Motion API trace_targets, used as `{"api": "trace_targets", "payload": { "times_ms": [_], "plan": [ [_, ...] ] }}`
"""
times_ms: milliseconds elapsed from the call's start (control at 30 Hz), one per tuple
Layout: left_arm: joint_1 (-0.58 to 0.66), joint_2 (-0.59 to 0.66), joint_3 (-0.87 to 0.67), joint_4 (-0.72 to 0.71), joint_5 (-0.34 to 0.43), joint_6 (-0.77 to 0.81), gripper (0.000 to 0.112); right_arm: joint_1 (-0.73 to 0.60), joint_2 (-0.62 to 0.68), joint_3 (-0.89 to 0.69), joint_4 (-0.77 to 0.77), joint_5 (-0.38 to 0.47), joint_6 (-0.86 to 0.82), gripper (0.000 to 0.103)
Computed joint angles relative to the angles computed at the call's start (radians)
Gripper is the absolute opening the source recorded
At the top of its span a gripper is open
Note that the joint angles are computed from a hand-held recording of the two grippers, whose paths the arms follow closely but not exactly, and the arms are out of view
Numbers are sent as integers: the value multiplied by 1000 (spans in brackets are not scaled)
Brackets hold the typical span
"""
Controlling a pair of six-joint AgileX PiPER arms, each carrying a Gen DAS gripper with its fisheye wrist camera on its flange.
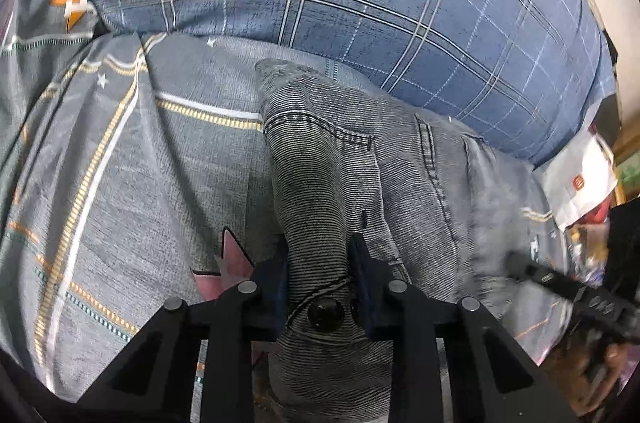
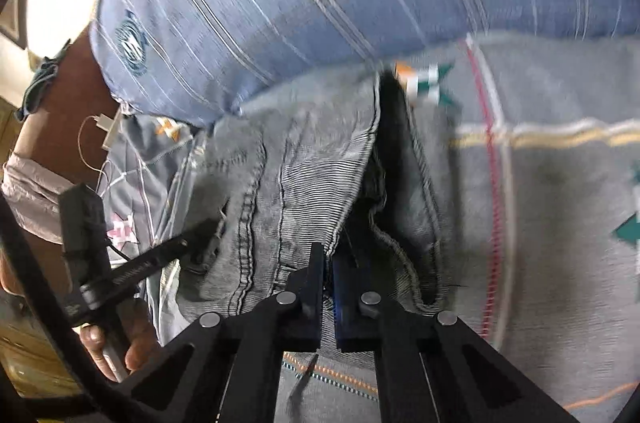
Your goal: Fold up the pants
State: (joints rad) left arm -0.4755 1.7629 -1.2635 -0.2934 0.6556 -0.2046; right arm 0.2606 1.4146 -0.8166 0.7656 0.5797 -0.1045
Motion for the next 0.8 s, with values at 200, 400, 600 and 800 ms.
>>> {"api": "trace_targets", "payload": {
  "times_ms": [200,400,600,800],
  "plan": [
    [-74,40,-33,231,7,-157,36,40,108,-55,-203,41,155,4],
    [-36,26,-74,187,117,-115,56,117,127,-94,-386,46,329,3],
    [7,16,-120,38,280,30,58,107,138,-102,-347,58,299,4],
    [-16,-10,-72,8,306,82,58,84,135,-86,-304,62,245,4]
  ]
}}
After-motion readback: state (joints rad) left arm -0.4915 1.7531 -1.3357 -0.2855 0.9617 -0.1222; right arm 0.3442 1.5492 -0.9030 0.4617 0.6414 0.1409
